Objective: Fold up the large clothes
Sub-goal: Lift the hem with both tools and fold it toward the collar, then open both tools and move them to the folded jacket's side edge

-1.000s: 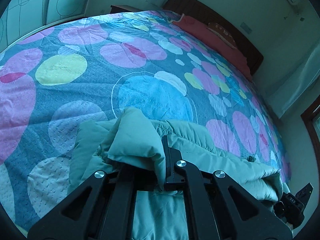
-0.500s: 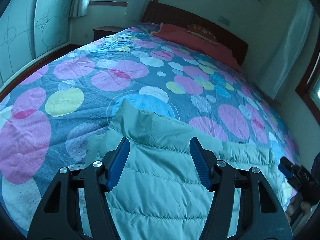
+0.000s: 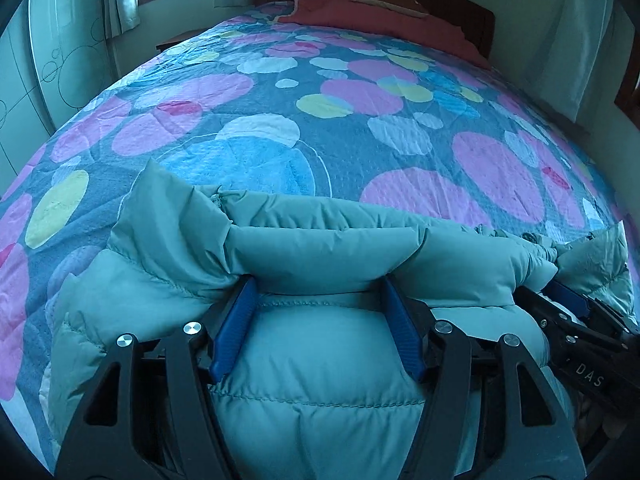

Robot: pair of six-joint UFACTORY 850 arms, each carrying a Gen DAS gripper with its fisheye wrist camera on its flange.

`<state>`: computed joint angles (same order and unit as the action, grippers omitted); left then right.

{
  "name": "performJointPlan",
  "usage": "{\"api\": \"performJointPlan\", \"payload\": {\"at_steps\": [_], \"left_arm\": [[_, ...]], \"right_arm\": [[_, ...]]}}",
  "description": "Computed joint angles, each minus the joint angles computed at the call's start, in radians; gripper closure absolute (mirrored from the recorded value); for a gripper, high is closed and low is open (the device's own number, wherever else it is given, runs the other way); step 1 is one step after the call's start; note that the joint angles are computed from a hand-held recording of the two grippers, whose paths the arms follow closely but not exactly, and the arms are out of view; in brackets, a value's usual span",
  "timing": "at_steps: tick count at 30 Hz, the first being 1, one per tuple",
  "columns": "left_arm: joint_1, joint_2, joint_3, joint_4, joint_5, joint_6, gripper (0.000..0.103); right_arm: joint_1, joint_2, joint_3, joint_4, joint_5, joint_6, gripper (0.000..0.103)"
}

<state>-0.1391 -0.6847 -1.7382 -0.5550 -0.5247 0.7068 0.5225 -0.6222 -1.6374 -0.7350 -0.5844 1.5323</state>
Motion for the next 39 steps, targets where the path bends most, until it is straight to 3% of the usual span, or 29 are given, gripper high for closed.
{"api": "performJointPlan", "payload": {"at_steps": [3,6,9,10,12,15,17,19,22,26,29,31,37,39], "left_arm": [[0.036,0.022,0.000,-0.093,-0.067,0.053,0.041],[0.079,0.051,0.023,-0.187,-0.042,0.095,0.041],[0.088,-0.023,-0.066,-0.024,-0.076,-0.089,0.041],[0.088,-0.060,-0.109,0.003,-0.122,-0.121,0.041],[0.080,-0.058,-0.109,0.042,-0.112,-0.149,0.041],[0.100,-0.017,-0.064,-0.096,-0.108,-0.058,0.041],[0.096,-0.020,-0.047,-0.072,-0.060,-0.067,0.041],[0.085,-0.045,-0.069,0.003,-0.079,-0.090,0.041],[0.110,-0.009,-0.038,-0.094,-0.092,-0.043,0.040],[0.180,0.077,0.061,-0.233,-0.109,0.020,0.039],[0.239,0.165,0.181,-0.249,-0.067,-0.006,0.029],[0.292,0.212,0.254,-0.289,-0.093,-0.005,0.026],[0.423,0.278,0.419,-0.438,-0.302,0.009,0.025],[0.433,0.291,0.462,-0.500,-0.315,0.039,0.025]], "right_arm": [[-0.003,0.051,0.047,-0.016,0.020,0.039,0.042],[-0.004,0.135,0.143,-0.125,-0.016,0.182,0.042],[-0.030,0.155,0.190,-0.072,-0.079,0.176,0.042],[-0.050,0.152,0.207,-0.008,-0.054,0.142,0.042],[-0.069,0.166,0.246,-0.001,0.024,0.157,0.042],[-0.044,0.194,0.242,-0.034,-0.040,0.187,0.042],[-0.027,0.193,0.245,-0.071,-0.105,0.220,0.042],[-0.047,0.169,0.261,-0.011,-0.054,0.165,0.041],[-0.046,0.207,0.285,-0.020,-0.038,0.197,0.041],[0.008,0.318,0.390,-0.126,-0.055,0.380,0.041],[0.065,0.415,0.501,-0.168,-0.100,0.512,0.040],[0.104,0.482,0.583,-0.175,-0.115,0.618,0.039],[0.201,0.608,0.785,-0.374,0.035,1.110,0.039],[0.209,0.602,0.807,-0.516,0.093,1.288,0.039]]}}
